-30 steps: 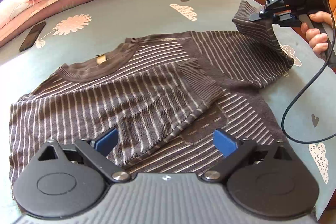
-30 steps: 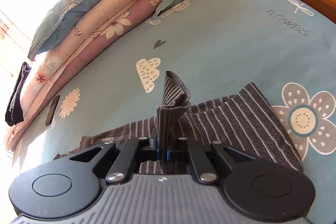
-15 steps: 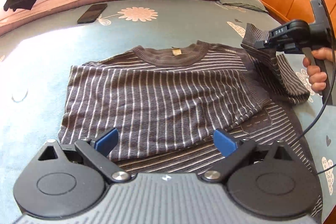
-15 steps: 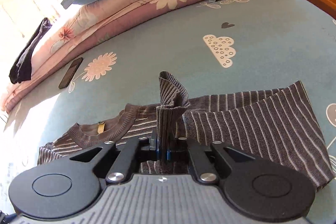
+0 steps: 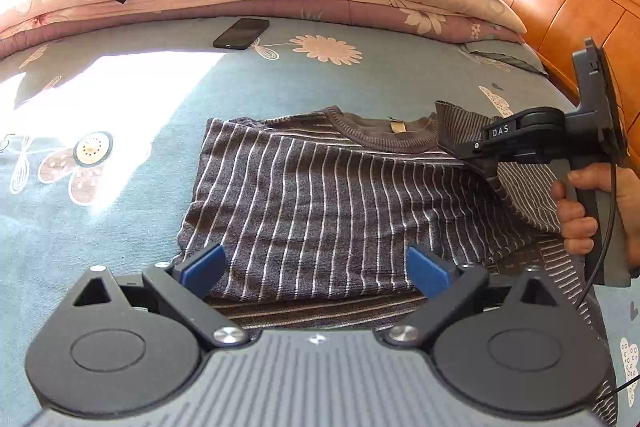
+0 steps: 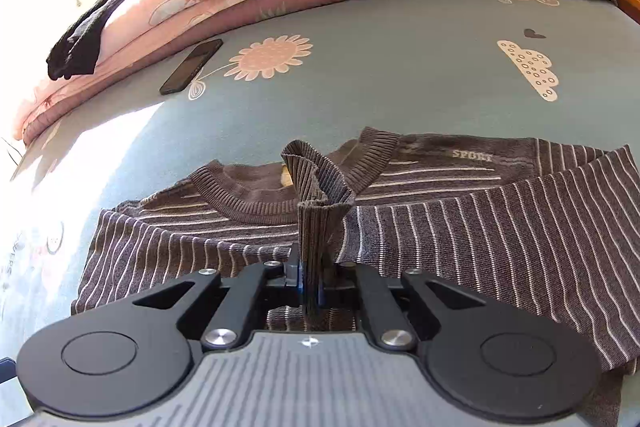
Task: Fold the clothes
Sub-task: 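Lift the sleeve with the right gripper and carry it across the body, then lower the sleeve onto the body and open the right gripper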
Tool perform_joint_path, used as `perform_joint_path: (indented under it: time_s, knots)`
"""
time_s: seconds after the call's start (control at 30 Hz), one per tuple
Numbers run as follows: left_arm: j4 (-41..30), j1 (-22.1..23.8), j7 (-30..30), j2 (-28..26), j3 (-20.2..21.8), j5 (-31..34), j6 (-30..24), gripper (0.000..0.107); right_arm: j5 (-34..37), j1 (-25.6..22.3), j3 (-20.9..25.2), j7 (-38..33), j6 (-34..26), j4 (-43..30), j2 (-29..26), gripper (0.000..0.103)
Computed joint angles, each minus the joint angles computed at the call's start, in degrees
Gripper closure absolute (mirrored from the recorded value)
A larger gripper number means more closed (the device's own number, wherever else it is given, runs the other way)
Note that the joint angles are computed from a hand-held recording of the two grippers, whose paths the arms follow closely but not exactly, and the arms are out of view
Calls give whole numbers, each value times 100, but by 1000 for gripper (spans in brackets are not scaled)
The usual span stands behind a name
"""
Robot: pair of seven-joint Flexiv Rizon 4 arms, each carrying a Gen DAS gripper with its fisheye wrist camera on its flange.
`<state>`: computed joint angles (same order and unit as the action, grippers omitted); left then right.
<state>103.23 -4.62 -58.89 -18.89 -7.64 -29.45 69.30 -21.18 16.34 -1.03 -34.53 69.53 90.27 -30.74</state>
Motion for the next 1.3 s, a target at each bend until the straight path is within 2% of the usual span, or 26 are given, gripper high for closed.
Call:
perform_joint_path:
  time_s: [0.27,0.5,0.73,0.97,1.23,1.27,1.3]
  knots:
    - [174,134,14,122,12,-341,12,10,60,176,127,-194,-137,-438,-286,96]
    - [360,220,124,204,1,-596,158,11,-331,531,-41,-240,-313,-629,-437,96]
    - [406,268,-22,268,199,-406,-1,11,-185,613,247,-833,-617,-1271,-865,95]
    - [432,340,-22,268,202,-441,-31,11,-11,732,197,-918,-973,-1568,-1101,95]
    - [345,441,33,165,-24,-1145,-83,11,11,763,175,-934,-962,-1648,-1207,95]
    - [327,467,57,148,-76,-1330,-107,11,54,733,226,-999,-947,-1680,-1234,90]
    - [314,487,80,129,-129,-1540,-104,11,142,671,335,-1132,-953,-1724,-1256,78]
